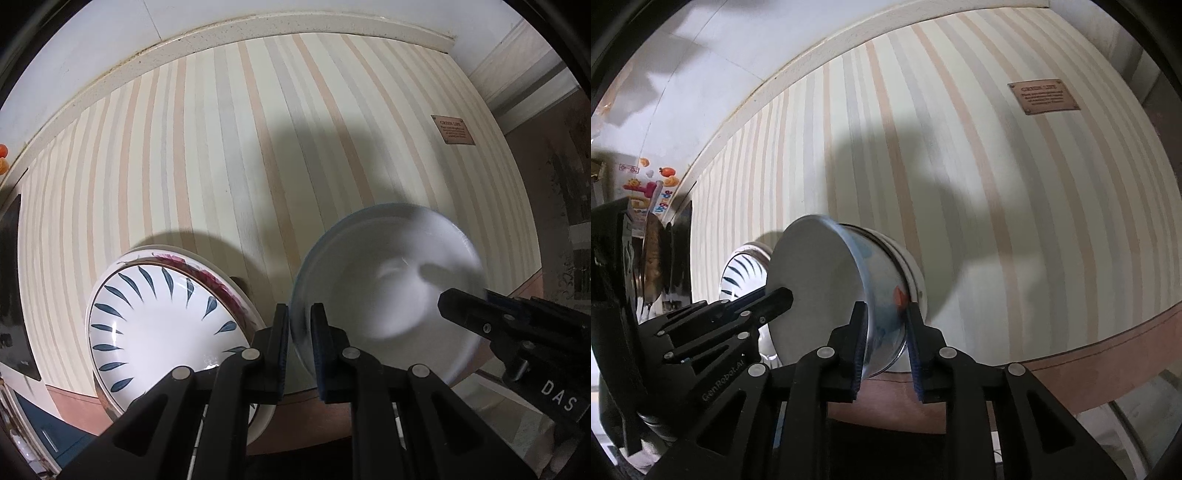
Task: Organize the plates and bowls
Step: 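Carry the blue-dotted bowl and nest it onto the bowl stack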
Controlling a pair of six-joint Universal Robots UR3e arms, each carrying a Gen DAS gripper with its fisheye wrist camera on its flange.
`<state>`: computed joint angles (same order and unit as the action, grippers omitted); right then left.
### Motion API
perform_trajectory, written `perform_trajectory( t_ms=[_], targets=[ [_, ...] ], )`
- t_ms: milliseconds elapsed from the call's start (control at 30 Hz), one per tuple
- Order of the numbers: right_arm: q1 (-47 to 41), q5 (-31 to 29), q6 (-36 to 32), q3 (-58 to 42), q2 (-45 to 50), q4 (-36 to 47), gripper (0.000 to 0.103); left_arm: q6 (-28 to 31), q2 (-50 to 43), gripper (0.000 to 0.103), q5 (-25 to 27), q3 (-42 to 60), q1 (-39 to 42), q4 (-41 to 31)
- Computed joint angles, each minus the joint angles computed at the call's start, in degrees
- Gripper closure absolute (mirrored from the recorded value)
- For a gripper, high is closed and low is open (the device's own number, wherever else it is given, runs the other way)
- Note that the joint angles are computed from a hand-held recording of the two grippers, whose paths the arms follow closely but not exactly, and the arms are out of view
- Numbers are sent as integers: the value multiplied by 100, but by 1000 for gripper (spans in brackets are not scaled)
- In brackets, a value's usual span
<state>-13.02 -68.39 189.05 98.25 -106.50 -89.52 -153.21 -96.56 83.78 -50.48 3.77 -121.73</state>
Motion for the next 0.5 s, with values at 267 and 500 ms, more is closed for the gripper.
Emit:
perform_trajectory(
  t_ms=[267,500],
  targets=[
    [-43,-177,17,-105,-350,316,80,136,140,92,-121,416,113,-301],
    [415,-1011,357,-1186,-809,1158,54,732,-45,87,-582,2601,627,-1783]
  ],
)
